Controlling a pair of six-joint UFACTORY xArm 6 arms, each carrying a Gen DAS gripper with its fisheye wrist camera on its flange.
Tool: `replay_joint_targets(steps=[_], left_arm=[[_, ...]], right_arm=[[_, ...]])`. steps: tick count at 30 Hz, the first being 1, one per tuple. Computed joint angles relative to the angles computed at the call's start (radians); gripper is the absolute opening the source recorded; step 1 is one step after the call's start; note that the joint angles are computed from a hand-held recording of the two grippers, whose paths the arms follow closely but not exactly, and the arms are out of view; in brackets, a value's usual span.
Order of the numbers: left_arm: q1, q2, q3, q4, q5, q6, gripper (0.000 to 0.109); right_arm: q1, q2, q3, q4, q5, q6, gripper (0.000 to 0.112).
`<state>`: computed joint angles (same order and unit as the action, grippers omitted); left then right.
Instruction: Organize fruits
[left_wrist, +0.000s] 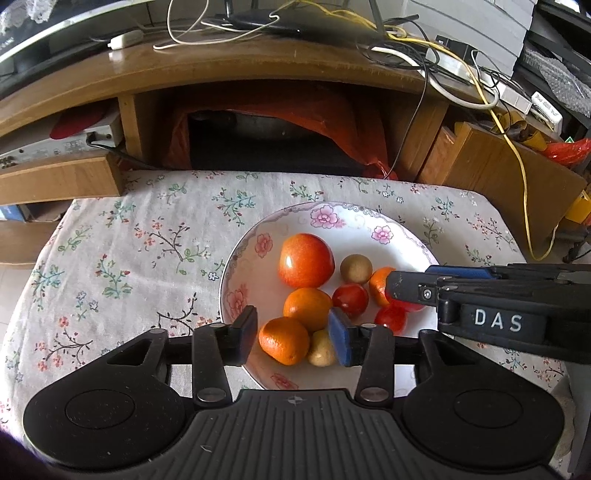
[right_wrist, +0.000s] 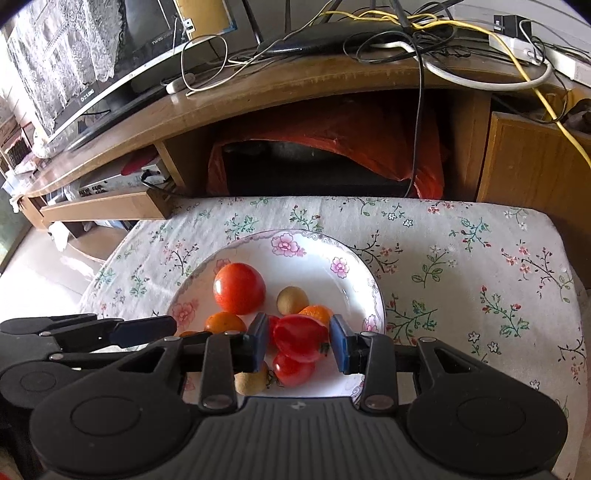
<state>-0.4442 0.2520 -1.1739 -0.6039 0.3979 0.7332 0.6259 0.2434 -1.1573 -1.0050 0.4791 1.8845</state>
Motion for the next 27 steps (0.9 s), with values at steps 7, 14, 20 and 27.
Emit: replay_joint_targets(steps=[7, 14, 20, 27], left_arm=[[-0.017, -0.037, 0.045, -0.001, -0.047, 0.049, 0.065], [-0.005, -0.060, 0.079, 0.018, -0.065, 0.030, 0.066], [-0.010, -0.105, 0.133, -0.021, -0.109, 0.048, 0.074], [-0.009, -0.166, 0.217, 0.002, -0.146, 0.012, 0.082]], right_arm=[[0.017, -0.017, 0.003, -0.033, 0.021, 0.029, 0.043], [0.046, -0.067, 0.035, -0.071, 0.084, 0.093, 0.042], [0.083, -0.089, 0.064, -0.027, 0.129, 0.088, 0.042], [0.140, -0.107, 0.094, 0.017, 0.177, 0.113, 0.042]])
